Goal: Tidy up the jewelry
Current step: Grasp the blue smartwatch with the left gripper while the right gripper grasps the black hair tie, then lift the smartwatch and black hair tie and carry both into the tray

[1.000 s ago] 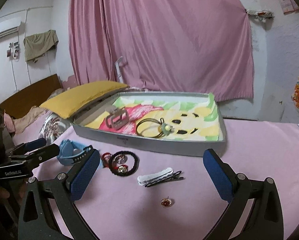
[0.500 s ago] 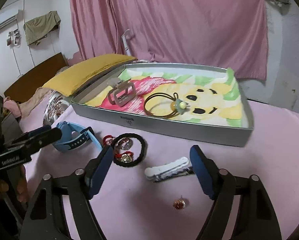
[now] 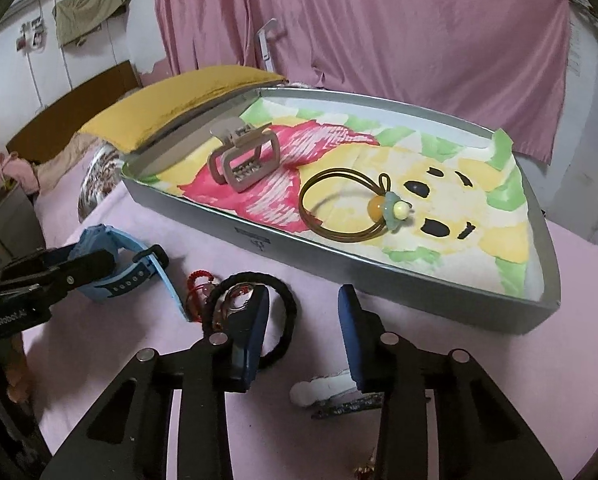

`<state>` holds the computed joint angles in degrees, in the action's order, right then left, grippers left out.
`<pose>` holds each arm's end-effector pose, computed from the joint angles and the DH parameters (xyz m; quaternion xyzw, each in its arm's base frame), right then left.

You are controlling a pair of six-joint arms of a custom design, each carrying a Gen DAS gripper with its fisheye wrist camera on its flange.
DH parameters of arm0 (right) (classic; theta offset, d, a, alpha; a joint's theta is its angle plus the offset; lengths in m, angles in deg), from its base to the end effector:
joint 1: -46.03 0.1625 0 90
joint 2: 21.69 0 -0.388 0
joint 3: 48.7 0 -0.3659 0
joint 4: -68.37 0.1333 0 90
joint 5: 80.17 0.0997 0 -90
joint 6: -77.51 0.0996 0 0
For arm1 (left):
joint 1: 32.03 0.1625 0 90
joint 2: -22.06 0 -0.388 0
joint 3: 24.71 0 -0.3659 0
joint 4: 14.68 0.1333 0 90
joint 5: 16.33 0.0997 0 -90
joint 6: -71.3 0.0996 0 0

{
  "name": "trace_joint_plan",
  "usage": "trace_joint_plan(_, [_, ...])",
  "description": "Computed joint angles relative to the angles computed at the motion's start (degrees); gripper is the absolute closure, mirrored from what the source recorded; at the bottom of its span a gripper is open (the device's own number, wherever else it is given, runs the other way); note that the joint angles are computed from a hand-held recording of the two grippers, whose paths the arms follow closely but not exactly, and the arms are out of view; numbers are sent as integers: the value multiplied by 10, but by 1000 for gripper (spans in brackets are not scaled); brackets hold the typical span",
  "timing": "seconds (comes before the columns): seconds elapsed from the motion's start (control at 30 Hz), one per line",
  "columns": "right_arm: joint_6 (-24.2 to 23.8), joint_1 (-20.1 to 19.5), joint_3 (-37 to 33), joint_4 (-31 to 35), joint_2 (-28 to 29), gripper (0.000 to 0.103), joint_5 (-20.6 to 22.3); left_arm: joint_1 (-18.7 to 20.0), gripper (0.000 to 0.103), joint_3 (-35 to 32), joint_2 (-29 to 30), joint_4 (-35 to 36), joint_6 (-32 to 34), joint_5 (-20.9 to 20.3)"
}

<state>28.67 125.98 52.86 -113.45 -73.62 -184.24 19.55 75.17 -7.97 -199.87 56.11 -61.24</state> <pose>0.0001 -0.6246 0.1846 0.2659 -0.8881 0.2549 0.2751 -0.2021 -0.5828 -0.0077 0.0990 0.8996 -0.3495 0.2425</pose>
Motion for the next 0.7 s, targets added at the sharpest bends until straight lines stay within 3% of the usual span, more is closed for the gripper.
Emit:
trace_joint_plan(0.17, [-9, 5, -12, 14, 8, 72, -19, 0, 71, 0, -4, 7, 5, -10])
trace_joint_plan(0.37, [-30, 8, -13, 14, 8, 72, -25, -3, 75, 1, -5, 13, 5, -4])
trace_joint_plan(0.53, [-26, 2, -10, 34, -1, 94, -7, -10, 84, 2, -5, 23, 6, 14])
trace_joint_plan(0.7, [-21, -5, 4, 34, -15, 98, 18, -11, 85, 8, -8, 22, 9, 11])
